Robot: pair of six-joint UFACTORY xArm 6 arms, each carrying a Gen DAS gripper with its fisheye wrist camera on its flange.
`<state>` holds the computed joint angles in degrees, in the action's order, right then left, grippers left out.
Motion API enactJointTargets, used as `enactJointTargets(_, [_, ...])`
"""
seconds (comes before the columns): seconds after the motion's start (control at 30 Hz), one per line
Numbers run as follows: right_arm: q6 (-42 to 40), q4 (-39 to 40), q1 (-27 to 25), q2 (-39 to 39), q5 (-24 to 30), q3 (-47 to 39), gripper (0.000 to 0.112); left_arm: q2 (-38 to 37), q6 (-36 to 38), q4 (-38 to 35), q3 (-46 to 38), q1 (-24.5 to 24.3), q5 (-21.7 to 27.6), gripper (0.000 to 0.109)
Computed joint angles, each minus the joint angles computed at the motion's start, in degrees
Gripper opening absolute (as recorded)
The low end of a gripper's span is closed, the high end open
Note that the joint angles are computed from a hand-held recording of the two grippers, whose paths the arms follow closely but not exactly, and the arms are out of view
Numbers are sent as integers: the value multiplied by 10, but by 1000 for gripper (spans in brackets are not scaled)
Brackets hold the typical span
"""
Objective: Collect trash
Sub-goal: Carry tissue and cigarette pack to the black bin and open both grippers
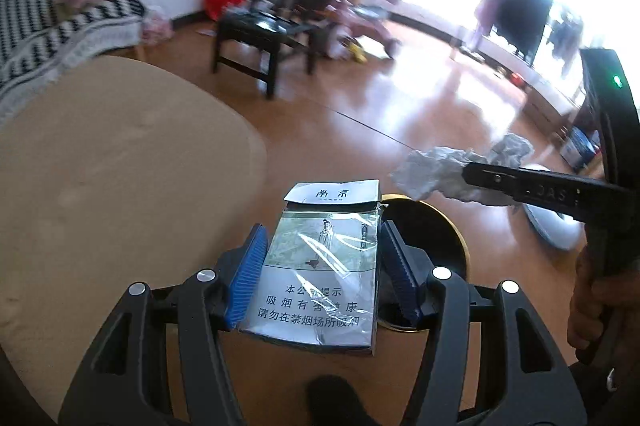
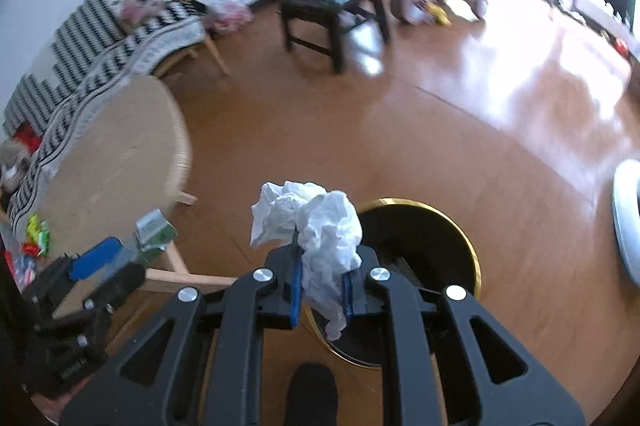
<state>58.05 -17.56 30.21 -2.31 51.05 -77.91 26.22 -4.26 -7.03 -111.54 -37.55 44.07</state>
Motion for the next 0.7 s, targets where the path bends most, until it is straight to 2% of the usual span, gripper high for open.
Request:
enactJointTargets(0.27, [1, 68, -45, -52, 4, 98, 15, 121, 17, -43, -128, -38, 60, 57])
enactJointTargets(0.4, [3, 73, -48, -52, 10, 99, 16, 167, 21, -44, -190, -40, 97, 57])
enactJointTargets(0.57, [0, 77, -48, -40, 14, 88, 16, 196, 15, -44, -233, -43, 115, 57])
enactJointTargets(0.67, [0, 77, -47, -28, 15, 77, 16, 205, 15, -48, -244, -43, 117, 57])
enactJointTargets(0.7, [0, 77, -47, -26, 16, 76, 16, 190, 16, -49, -218, -46, 109, 57])
